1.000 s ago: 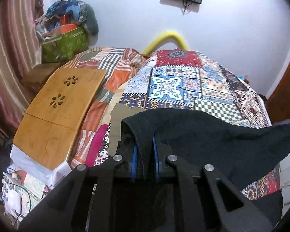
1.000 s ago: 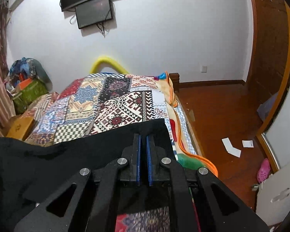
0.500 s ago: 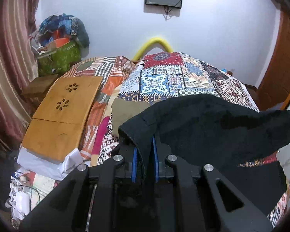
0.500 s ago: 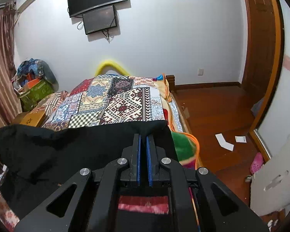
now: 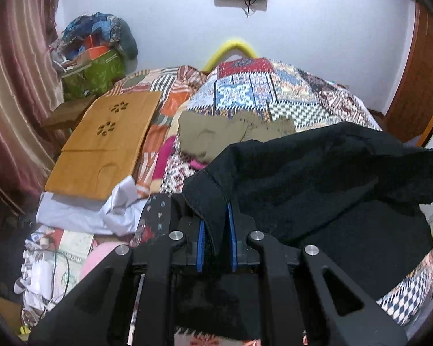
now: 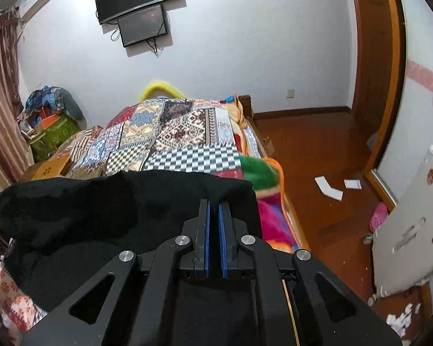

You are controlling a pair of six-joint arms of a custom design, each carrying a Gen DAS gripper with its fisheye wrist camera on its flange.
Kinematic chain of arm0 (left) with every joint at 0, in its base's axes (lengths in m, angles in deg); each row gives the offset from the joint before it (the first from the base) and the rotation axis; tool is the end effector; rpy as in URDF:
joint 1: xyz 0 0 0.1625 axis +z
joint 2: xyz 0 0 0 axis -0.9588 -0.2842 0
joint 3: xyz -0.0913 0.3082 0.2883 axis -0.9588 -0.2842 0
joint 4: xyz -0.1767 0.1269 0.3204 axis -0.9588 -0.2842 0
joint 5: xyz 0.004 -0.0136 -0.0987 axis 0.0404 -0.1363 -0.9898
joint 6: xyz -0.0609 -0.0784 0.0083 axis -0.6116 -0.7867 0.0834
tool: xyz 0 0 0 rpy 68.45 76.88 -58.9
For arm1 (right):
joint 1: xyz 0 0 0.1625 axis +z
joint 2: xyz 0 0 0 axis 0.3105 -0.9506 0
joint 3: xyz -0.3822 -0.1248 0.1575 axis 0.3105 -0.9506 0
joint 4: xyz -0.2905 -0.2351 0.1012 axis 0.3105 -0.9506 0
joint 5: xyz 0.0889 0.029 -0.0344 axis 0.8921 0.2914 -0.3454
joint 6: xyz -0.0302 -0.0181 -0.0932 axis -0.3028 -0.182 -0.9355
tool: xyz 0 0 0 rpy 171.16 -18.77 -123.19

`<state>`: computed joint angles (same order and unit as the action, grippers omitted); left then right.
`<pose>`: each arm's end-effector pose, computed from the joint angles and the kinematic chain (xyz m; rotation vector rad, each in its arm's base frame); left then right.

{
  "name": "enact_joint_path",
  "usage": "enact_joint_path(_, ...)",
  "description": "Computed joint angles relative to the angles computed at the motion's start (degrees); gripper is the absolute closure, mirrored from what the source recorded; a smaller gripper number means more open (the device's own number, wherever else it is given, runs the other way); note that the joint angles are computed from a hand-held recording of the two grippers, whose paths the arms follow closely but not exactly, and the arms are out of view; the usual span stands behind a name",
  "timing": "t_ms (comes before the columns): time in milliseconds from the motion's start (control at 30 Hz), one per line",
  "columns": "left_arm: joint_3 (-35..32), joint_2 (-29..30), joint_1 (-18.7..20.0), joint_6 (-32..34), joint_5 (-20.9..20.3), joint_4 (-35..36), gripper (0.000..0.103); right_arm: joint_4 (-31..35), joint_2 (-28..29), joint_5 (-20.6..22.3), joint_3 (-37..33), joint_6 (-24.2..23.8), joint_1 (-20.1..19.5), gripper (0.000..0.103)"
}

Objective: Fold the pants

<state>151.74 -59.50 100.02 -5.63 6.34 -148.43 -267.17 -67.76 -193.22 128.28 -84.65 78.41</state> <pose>-0.1428 -0.3171 0.2982 -0.0249 2.0824 -0.9735 0.1480 -0.3894 0.3479 0.6468 -2.4258 0.9772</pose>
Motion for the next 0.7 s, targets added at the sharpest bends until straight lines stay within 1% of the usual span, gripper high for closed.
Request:
enact_joint_path(100,2.1,-0.9,-1.7,-2.8,-2.7,1.0,0.09,1.1,-2.7,0.9,2.4,0.1,-1.4,0.098)
enact_joint_path(233,5.0,-2.6,-3.0,-5.0,-5.9,0.5,0.09,2.9,-5.8,1.6,5.3,0.5,-3.3,0.098)
enact_joint_path(333,6.9,-3.7,-4.5,-7.3,-8.0,1.3,0.09,4.5,-8.4,2.7,7.1,1.1,-5.4,0.098)
enact_joint_path(600,11.0,-7.4,-8.3,-12.5,-11.9,1.3,0.09,8.3,-15.3,5.9,11.8,2.2,-11.0,0.098)
enact_joint_path(700,12.4,-9.1,-9.3,-14.2,-13.1,1.2,0.09,10.2,-16.4,6.0,12.2,2.6,-12.3,0.098)
